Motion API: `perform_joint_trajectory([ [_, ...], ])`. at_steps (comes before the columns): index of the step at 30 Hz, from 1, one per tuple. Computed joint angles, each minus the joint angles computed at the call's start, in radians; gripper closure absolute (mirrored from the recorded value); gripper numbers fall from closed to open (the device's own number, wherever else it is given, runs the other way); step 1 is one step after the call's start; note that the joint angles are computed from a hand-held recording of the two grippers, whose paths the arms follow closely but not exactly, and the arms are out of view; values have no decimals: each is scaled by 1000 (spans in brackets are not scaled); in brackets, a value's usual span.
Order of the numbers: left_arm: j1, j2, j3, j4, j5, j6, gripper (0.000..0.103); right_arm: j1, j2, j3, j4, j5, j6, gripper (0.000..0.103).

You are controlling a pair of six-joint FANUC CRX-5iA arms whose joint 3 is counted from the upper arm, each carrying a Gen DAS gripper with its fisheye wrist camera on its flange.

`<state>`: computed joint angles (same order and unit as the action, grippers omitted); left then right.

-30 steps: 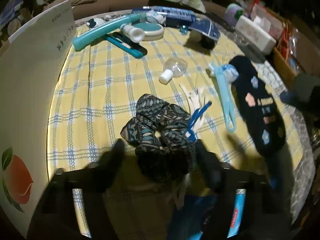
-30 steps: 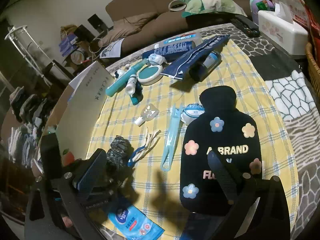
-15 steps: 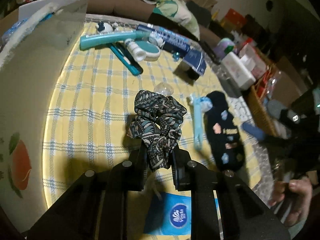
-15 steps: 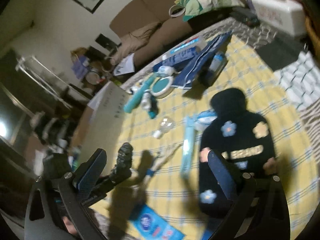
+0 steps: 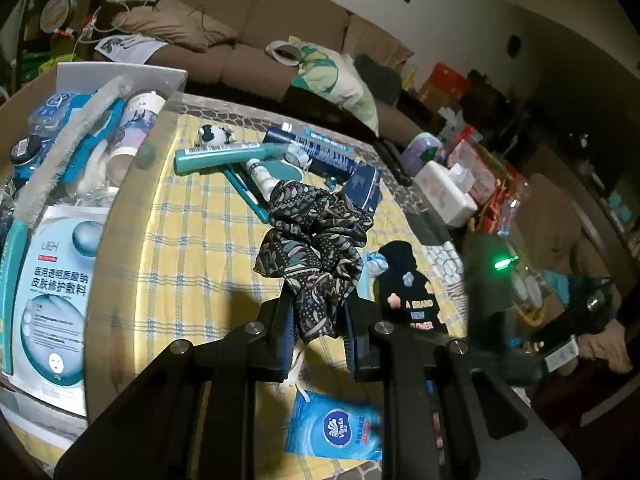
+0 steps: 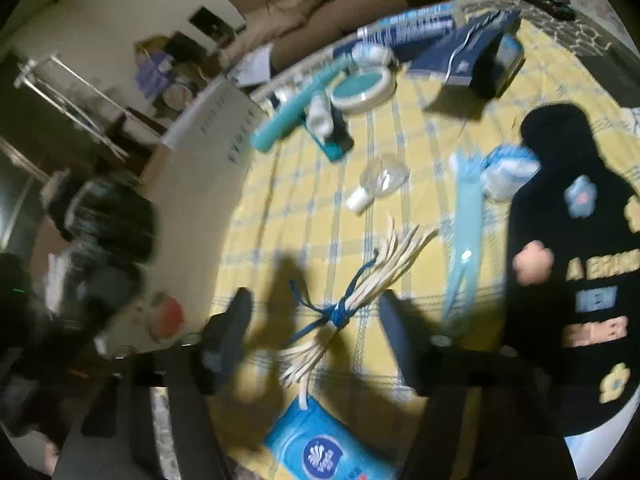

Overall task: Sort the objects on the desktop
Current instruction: 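Grasp the patterned scrunchie with the left gripper while the right grasps the white cords, then carry both items into the white box while the right gripper releases the cords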

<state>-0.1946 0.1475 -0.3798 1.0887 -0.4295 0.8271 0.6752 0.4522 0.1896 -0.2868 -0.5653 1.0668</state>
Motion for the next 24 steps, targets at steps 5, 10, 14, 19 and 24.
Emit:
perform_joint_trajectory([
  [5,23,-19,-26,43,-17,-31,85,76,50,-42,322,25,-222,49],
  [10,48,-38,-53,126,-45,-92,85,128,80,-68,593,-26,-289,91],
  [14,74,-60,-80,198,-77,-127,85,129,66,-109,633,21,-294,92],
  [19,155,-113,-110,224,-118,-125,85,114,31,-99,516,85,-241,92],
  [24,326,-171,-69,-18,-176,6,84,107,-18,-37,285,109,-31,92],
])
